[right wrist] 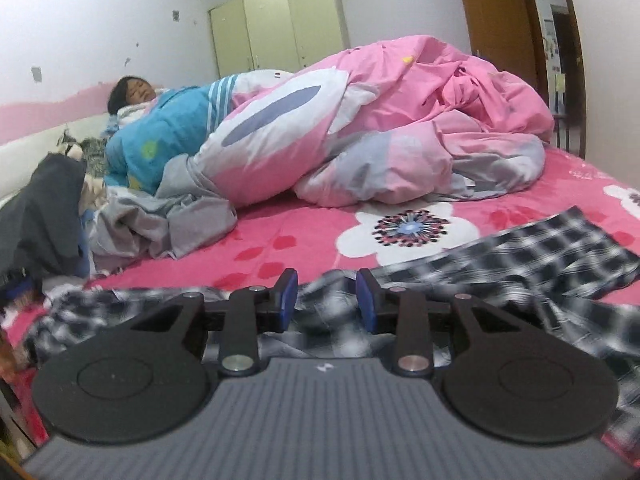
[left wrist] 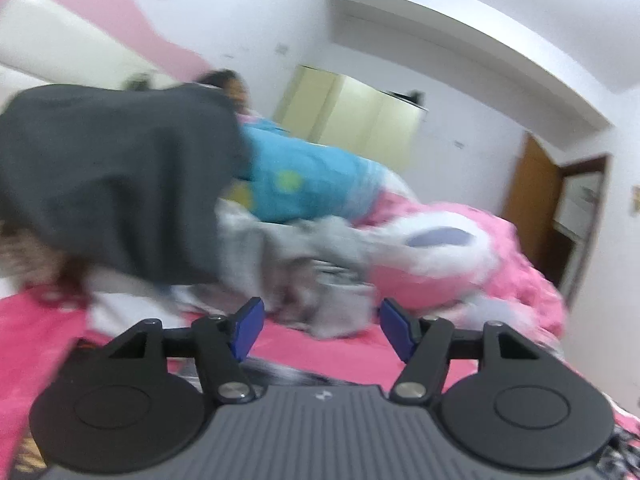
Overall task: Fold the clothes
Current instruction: 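Pinch the plaid garment edge with the right gripper while the left gripper grasps fabric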
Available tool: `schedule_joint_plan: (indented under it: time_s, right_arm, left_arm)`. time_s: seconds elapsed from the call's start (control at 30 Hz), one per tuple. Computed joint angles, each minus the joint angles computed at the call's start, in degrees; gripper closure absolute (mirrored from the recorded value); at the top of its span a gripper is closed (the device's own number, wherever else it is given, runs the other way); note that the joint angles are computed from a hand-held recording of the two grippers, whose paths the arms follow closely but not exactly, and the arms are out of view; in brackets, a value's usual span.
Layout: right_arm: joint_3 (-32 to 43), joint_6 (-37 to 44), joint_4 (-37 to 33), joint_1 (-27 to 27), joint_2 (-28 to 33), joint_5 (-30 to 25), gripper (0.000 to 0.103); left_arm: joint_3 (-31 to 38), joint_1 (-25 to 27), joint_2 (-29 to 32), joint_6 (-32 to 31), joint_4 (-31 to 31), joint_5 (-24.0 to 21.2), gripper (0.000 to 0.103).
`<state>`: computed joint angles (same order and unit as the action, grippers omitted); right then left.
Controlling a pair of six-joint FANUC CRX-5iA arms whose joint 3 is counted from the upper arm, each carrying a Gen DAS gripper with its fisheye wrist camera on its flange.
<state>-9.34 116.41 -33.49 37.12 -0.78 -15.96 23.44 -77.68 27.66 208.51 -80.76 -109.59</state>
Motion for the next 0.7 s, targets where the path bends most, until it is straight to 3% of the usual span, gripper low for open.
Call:
schedule_joint_plan:
  time_s: [0.1,0.17,0.23,0.33,0.43,0.53,0.67,0.7]
  right_arm:
    - [3.54,7.61,-5.34,-2.53,1.96,-5.09,0.070]
    - [6.85,12.76,-7.41,-3.63,4.31,-8.78,0.067]
    - [10.56,17.63,-7.83,-4.20,7.17,-12.88,0.059]
    - [16.86,23.90,-5.49,-3.81,12.46,-18.60,0.058]
    - [22.85,28.92,-2.09,-2.59,17.72,-22.87,0.058]
    - [30.42,32.32,-1.87,-2.39,23.53,-30.22,0.060]
    - [38.47,29.31,3.99,-0.31,30.25,-37.35,0.063]
    - [40.09,28.20,5.40,0.03,31.58,-39.25,0.074]
  left_arm:
    - [-0.96,2.55,-2.08,-2.00,2.18,10.93,0.035]
    - [0.12,5.60,-1.81,-5.49,5.40,15.54,0.035]
    - [1.76,8.50,-0.69,-10.13,8.42,17.60,0.039]
    - [1.82,11.94,-0.17,-12.78,12.27,20.01,0.040]
    - [1.22,14.16,0.42,-13.66,15.30,19.43,0.041]
    - [-1.35,16.25,-0.61,-9.53,19.36,20.88,0.046]
    - [-5.09,16.63,-2.67,-2.82,19.68,23.09,0.050]
    - [-5.66,16.54,-2.95,-1.86,19.40,23.32,0.050]
